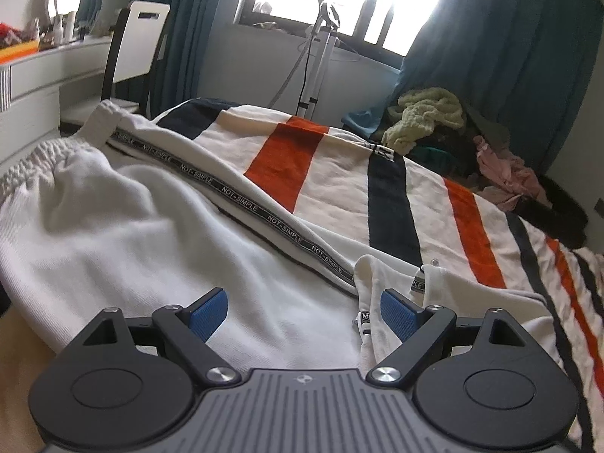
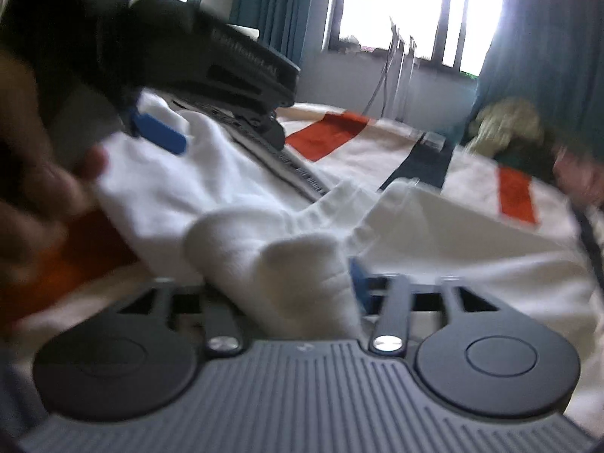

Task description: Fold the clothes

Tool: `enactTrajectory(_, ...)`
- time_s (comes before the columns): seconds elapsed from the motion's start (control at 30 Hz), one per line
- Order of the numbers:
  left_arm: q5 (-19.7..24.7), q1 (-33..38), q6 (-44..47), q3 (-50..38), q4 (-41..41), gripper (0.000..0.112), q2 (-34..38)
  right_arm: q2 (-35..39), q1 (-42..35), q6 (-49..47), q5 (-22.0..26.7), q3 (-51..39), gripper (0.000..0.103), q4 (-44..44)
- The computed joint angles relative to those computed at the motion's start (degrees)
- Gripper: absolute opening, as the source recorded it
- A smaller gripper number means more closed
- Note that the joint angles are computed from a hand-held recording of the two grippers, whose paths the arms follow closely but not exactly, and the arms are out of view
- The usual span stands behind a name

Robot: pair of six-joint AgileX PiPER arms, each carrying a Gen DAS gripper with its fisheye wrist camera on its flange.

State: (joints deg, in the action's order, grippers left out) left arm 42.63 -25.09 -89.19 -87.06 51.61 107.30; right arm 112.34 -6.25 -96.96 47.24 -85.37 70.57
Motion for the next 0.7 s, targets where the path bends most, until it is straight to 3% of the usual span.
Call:
enactTrajectory(0.03, -1.01, 0.22, -0.61, 0.75, -0.08, 0.089, -0.5, -0.25, -1.3, 4.59, 4.37, -1.08, 0.084, -2.44)
enactTrajectory(0.13, -4.61, 0.81, -2.23, 3.14, -0.28, 0.089, -1.99, -2.78, -4.78, 11.31, 12.38, -0.95, 0.085, -5.07)
enactTrajectory(0.33, -8.11, -1.07, -4.4, 5.32, 3.66, 0.089, -3.07, -5.61, -11.03, 23.02, 15.59, -2.81, 0.085, -6.2)
enactTrajectory(0.57, -15.87, -3.87, -2.69, 6.91, 5.66, 0.085, -3.76, -1.18, -13.0, 36.27, 4.36, -11.08, 0.085, -11.33)
enactTrajectory(0.6, -16.71, -4.14, -1.79, 6.9, 5.26, 0.081, -3.63, -0.17, -13.04, 37.33, 3.56, -12.22, 0.085, -11.56)
enactTrajectory(0.7, -19.22, -4.13, 5.32, 6.04, -0.5, 0.055, -2.49, 1.66, -12.4, 38.55, -1.05, -13.55, 0.085, -12.51)
